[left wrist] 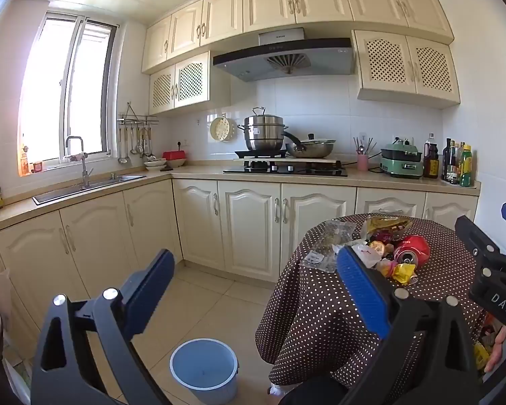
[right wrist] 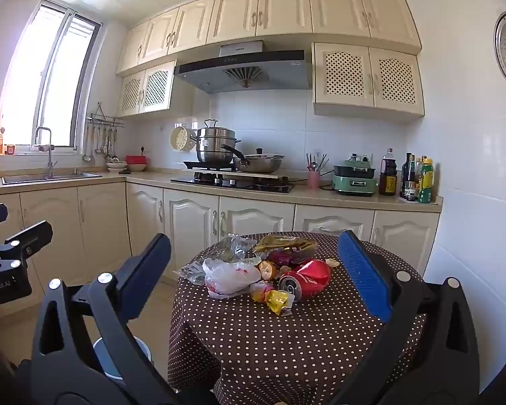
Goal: Collect trash
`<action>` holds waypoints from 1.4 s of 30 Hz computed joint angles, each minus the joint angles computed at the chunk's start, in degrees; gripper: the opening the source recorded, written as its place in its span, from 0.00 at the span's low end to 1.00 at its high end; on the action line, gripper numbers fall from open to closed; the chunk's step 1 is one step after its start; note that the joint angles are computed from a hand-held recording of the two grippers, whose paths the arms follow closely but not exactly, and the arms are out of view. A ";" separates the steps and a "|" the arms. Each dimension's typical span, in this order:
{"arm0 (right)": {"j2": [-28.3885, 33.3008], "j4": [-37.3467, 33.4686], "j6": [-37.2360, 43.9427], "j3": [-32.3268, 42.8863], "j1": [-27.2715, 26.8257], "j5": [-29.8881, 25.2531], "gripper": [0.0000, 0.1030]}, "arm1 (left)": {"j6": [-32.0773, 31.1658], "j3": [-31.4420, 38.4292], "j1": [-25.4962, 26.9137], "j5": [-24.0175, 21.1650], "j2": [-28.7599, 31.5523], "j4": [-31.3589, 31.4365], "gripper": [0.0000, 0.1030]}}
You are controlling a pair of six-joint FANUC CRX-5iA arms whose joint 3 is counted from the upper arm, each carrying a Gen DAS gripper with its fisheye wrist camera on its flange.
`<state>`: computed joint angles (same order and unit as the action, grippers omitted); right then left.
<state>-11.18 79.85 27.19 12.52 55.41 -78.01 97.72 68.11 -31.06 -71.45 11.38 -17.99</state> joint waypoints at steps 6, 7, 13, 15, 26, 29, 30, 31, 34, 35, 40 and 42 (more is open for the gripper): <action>0.07 -0.55 0.28 0.25 0.11 -0.38 0.94 | 0.20 -0.17 -0.04 0.12 -0.07 -0.18 0.93; 0.05 -0.55 0.20 0.22 0.09 -0.40 0.94 | 0.24 -0.24 -0.04 0.15 -0.11 -0.19 0.93; 0.20 -0.63 0.33 0.53 0.12 -0.65 0.94 | 0.01 0.09 -0.08 -0.08 0.05 -0.15 0.93; -0.56 -0.95 -0.43 -1.06 -0.93 0.46 0.94 | 0.17 0.11 -0.16 -0.13 0.04 -0.33 0.93; -0.86 -0.92 -0.58 -1.54 -0.54 -0.03 0.94 | 0.93 -3.65 -0.25 1.70 -1.57 -0.59 0.93; -0.96 -0.90 -0.74 -1.69 -0.33 -0.42 0.94 | 0.98 -3.36 -0.43 1.51 -1.37 -0.76 0.93; -1.10 -0.98 -0.90 -1.98 -0.34 -0.37 0.94 | 1.14 -3.81 -0.47 1.74 -1.61 -0.85 0.93; -1.19 -1.03 -0.99 -2.20 -0.34 -0.35 0.94 | 1.22 -4.10 -0.48 1.87 -1.75 -0.86 0.93; -1.22 -1.07 -1.06 -2.32 -0.33 -0.42 0.94 | 1.58 -5.53 -0.58 2.45 -2.54 -1.06 0.93; -1.16 -1.10 -1.02 -2.23 -0.33 -0.43 0.94 | 1.72 -6.06 -0.64 2.65 -2.86 -1.20 0.93; -1.15 -1.16 -1.03 -2.24 -0.39 -0.47 0.94 | 1.81 -6.23 -0.54 2.84 -2.57 -1.24 0.93; -1.29 -1.16 -1.18 -2.52 -0.40 -0.40 0.94 | 2.11 -6.98 -0.67 3.19 -2.99 -1.51 0.93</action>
